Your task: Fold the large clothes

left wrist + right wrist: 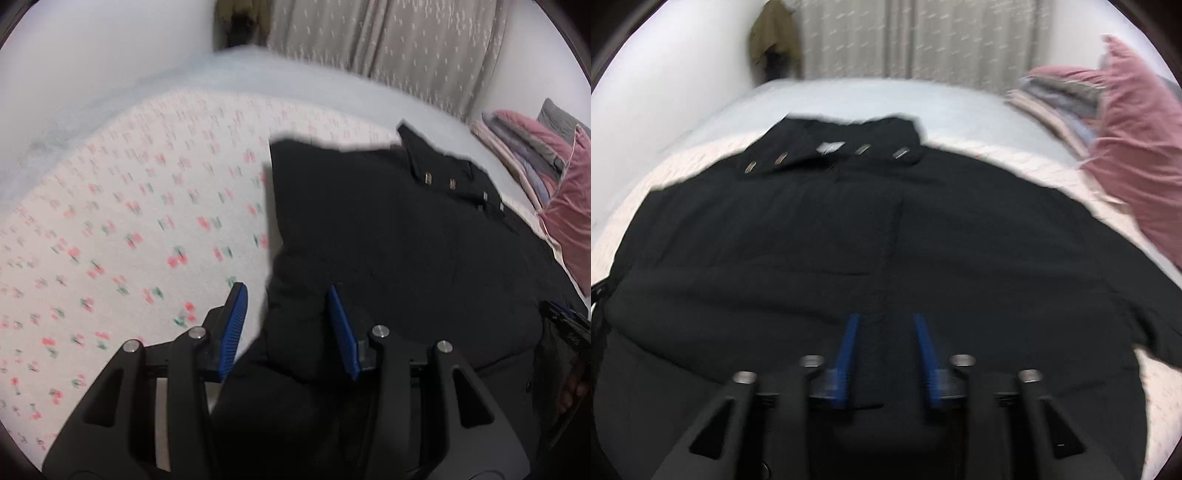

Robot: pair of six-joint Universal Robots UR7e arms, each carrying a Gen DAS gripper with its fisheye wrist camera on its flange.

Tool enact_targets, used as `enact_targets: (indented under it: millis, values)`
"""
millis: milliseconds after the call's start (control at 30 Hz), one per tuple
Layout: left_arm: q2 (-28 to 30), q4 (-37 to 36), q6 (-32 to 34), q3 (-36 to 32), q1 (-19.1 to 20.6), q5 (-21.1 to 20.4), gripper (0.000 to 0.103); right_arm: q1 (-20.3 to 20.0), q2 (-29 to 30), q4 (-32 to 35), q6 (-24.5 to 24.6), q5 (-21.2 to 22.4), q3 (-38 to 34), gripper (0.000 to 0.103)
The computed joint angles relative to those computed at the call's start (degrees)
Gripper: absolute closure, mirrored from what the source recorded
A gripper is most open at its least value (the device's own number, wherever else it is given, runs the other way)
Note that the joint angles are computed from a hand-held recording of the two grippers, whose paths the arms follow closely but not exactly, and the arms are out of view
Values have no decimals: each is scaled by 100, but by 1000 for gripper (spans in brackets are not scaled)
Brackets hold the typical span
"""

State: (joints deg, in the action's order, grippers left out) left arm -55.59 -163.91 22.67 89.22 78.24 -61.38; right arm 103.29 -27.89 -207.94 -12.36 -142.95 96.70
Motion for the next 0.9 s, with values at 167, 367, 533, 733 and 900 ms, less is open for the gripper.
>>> enact_targets:
  millis: [167,367,533,733,900]
  values:
    - [-176,-630,322,323,-26,-767,55,226,38,-844,-595,522,-20,51]
    - [138,215,229,95,-40,-106,46,78,66,50,-74,365,17,49]
    - [16,202,275,234,-156,201,38,-328,-484,-358,778,754,1056,35]
    - [-419,727,-644,512,-281,156,6,-193,-1199,-718,1252,444,2083,29]
    - [-867,1300,-1403,878,-348,-39,3,8,-1640,-1051,1489,62,2681,21]
